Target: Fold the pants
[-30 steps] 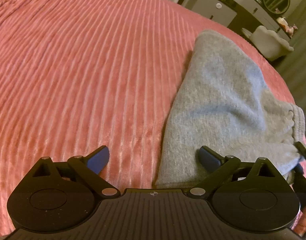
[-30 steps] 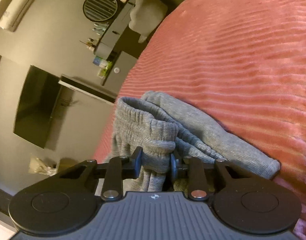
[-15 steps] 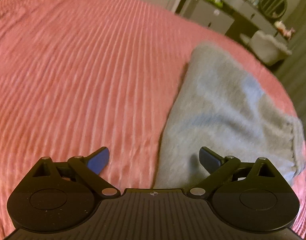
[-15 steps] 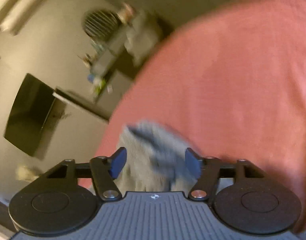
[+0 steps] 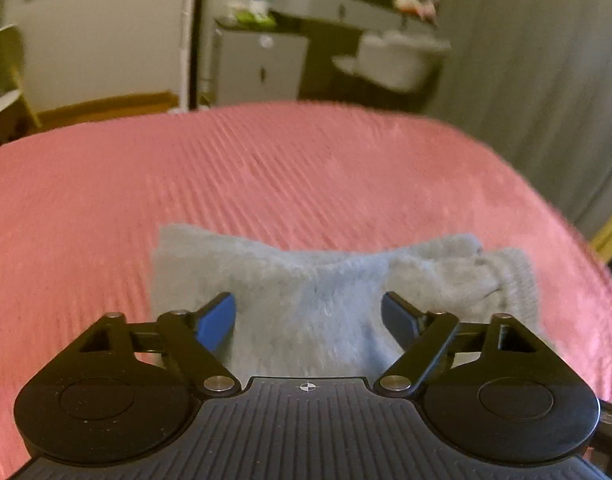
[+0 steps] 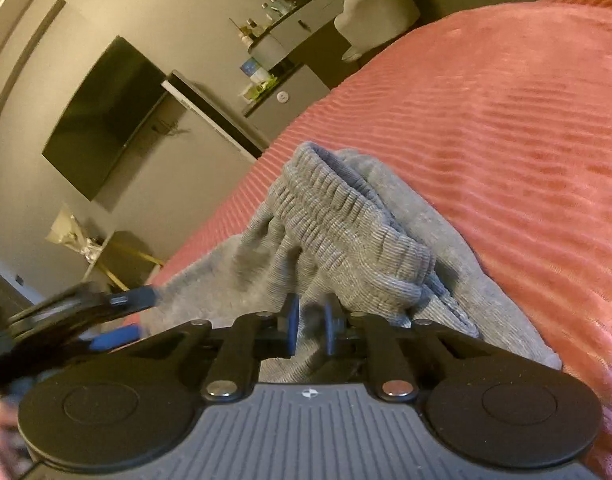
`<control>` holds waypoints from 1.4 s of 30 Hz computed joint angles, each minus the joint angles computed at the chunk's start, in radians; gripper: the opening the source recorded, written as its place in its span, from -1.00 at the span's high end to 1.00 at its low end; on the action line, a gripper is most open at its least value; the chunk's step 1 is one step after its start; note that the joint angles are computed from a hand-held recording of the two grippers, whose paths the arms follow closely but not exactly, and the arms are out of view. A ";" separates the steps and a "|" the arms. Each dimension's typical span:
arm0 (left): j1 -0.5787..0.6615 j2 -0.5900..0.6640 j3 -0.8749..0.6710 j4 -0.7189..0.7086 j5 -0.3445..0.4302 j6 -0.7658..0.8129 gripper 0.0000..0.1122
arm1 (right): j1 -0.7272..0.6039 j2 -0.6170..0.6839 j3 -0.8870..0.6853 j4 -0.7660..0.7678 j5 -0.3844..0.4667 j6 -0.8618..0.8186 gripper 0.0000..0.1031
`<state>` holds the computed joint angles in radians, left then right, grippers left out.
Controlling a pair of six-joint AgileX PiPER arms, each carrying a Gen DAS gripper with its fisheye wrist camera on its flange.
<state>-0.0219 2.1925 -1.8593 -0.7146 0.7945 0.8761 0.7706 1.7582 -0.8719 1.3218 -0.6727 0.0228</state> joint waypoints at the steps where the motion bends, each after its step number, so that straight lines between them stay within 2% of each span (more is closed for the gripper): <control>1: -0.022 0.034 -0.041 0.060 -0.009 -0.051 -0.52 | 0.008 0.002 0.022 -0.035 -0.014 0.043 0.75; 3: -0.051 0.146 -0.206 0.197 0.033 -0.184 -0.58 | 0.009 0.018 -0.003 -0.022 -0.016 0.011 0.75; 5: -0.058 0.244 -0.365 0.248 0.102 -0.261 -0.69 | 0.004 0.031 -0.018 -0.016 -0.014 -0.036 0.75; 7: -0.071 0.285 -0.436 0.283 0.120 -0.290 -0.79 | 0.006 0.043 -0.030 -0.007 -0.017 -0.070 0.75; 9: -0.091 0.292 -0.448 0.329 0.106 -0.303 -0.84 | 0.010 0.038 -0.025 0.003 -0.019 -0.095 0.75; 12: -0.106 0.225 -0.326 0.352 0.027 -0.299 -0.84 | 0.004 0.042 -0.036 -0.002 -0.014 -0.097 0.74; 15: -0.097 0.101 -0.139 0.338 -0.060 -0.281 -0.82 | -0.005 0.045 -0.024 -0.055 -0.013 -0.024 0.73; 18: -0.051 -0.030 0.090 0.219 -0.175 -0.130 -0.82 | -0.014 0.041 -0.009 -0.102 -0.011 0.053 0.62; 20: -0.006 -0.100 0.229 0.088 -0.210 0.013 -0.82 | -0.020 0.033 -0.003 -0.148 0.003 0.081 0.39; 21: 0.012 -0.113 0.259 0.065 -0.206 0.035 -0.83 | -0.023 0.036 0.005 -0.208 -0.006 0.132 0.06; 22: 0.029 -0.119 0.291 0.045 -0.208 0.047 -0.83 | -0.026 0.035 0.010 -0.271 -0.007 0.158 -0.45; 24: 0.047 -0.076 0.275 0.111 -0.152 -0.030 -0.83 | -0.020 0.038 -0.026 -0.302 0.023 0.089 -0.94; 25: 0.054 -0.041 0.262 0.124 -0.129 -0.050 -0.84 | -0.008 0.052 -0.057 -0.258 0.031 -0.005 -0.94; 27: 0.072 -0.042 0.292 0.045 -0.155 0.009 -0.84 | 0.020 0.090 -0.116 -0.140 0.029 -0.205 -0.94; 29: 0.072 -0.055 0.294 0.049 -0.158 -0.014 -0.83 | 0.034 0.100 -0.149 -0.046 0.028 -0.348 -0.94; 33: 0.107 -0.060 0.304 0.018 -0.152 -0.010 -0.84 | 0.027 0.073 -0.116 -0.084 0.028 -0.272 -0.94; 37: 0.159 -0.071 0.301 -0.059 -0.070 0.048 -0.82 | 0.030 0.002 -0.080 -0.056 0.054 -0.273 -0.94; 40: 0.204 -0.095 0.338 -0.147 -0.018 0.142 -0.82 | 0.063 -0.048 -0.031 -0.077 -0.038 -0.210 -0.93; 42: 0.208 -0.102 0.348 -0.146 -0.006 0.142 -0.82 | 0.086 -0.065 -0.029 -0.026 -0.096 -0.258 -0.89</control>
